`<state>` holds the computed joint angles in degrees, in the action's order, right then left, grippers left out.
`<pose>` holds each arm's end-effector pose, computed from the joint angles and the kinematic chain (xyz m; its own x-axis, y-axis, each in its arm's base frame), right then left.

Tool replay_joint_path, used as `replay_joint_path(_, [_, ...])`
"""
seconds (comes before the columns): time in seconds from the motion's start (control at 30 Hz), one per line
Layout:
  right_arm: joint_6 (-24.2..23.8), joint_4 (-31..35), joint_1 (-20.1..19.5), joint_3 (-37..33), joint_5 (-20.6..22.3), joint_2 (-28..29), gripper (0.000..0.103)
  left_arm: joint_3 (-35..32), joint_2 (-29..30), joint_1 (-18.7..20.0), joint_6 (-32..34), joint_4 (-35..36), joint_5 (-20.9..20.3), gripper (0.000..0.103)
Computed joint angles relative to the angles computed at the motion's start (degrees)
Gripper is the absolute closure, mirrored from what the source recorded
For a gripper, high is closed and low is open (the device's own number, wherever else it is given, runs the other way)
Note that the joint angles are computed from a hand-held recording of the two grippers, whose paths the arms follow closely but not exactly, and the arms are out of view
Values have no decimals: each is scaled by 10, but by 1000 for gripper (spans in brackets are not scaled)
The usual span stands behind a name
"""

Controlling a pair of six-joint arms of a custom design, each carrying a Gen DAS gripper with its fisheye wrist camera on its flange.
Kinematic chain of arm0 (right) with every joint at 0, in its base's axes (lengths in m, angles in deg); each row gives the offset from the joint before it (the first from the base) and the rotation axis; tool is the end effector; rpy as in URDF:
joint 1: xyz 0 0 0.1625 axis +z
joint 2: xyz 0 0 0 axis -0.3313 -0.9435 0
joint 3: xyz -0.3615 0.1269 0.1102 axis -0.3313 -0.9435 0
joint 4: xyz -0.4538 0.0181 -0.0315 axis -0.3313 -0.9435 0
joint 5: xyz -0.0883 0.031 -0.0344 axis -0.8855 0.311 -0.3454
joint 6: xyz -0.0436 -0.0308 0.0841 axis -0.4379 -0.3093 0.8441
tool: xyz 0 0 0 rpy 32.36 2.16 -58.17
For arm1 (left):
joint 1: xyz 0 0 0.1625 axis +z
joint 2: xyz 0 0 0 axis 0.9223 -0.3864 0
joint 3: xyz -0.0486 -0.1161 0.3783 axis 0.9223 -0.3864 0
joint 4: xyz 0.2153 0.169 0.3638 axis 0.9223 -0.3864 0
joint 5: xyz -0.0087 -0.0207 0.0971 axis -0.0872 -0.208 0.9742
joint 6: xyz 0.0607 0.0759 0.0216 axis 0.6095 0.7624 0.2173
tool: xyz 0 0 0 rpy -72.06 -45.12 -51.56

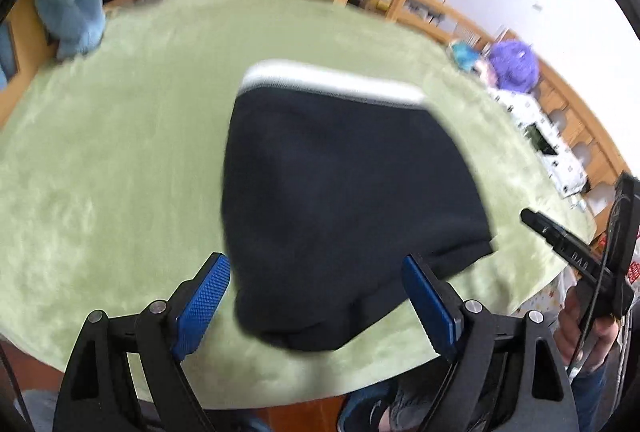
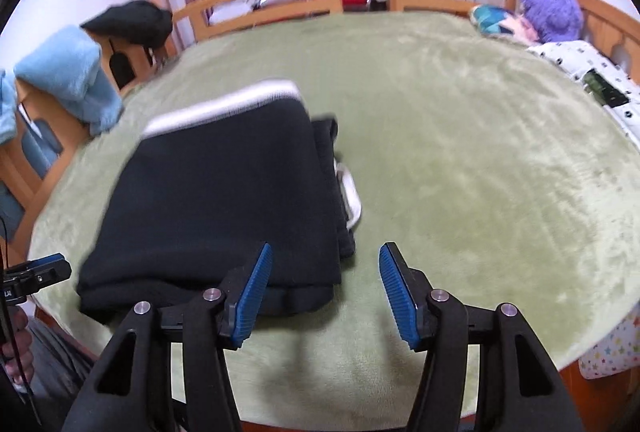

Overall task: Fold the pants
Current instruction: 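Open both tools and withdraw them from the folded pants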

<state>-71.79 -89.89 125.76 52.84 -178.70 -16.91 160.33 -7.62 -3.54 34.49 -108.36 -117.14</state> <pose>0.3144 -0.7422 0.0792 -0.7405 -0.3801 0.5543 -0.6212 0.7020 -0.3484 -0.0690 -0.6062 0.3373 -0.8545 -0.2565 -0.4517 0.1486 0.7125 -0.6857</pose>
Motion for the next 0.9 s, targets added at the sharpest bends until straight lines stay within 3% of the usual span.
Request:
replay_joint_path(0.2, [-4, -24, 35, 5, -5, -24, 24, -27, 10, -62, 14, -18, 71, 15])
replay_joint_path(0.3, [0, -19, 47, 4, -5, -37, 21, -25, 13, -90, 30, -42, 110, 12])
replay_joint_path(0.5, [-24, -66, 60, 22, -24, -47, 2, -25, 17, -118, 17, -32, 146, 9])
replay_joint_path(0.67, [-31, -76, 58, 45, -24, -61, 0, -17, 22, -131, -1, -29, 175, 6])
replay_joint_path(0.9, [-30, -78, 54, 63, -23, -72, 0, -13, 23, -136, -19, -14, 177, 5])
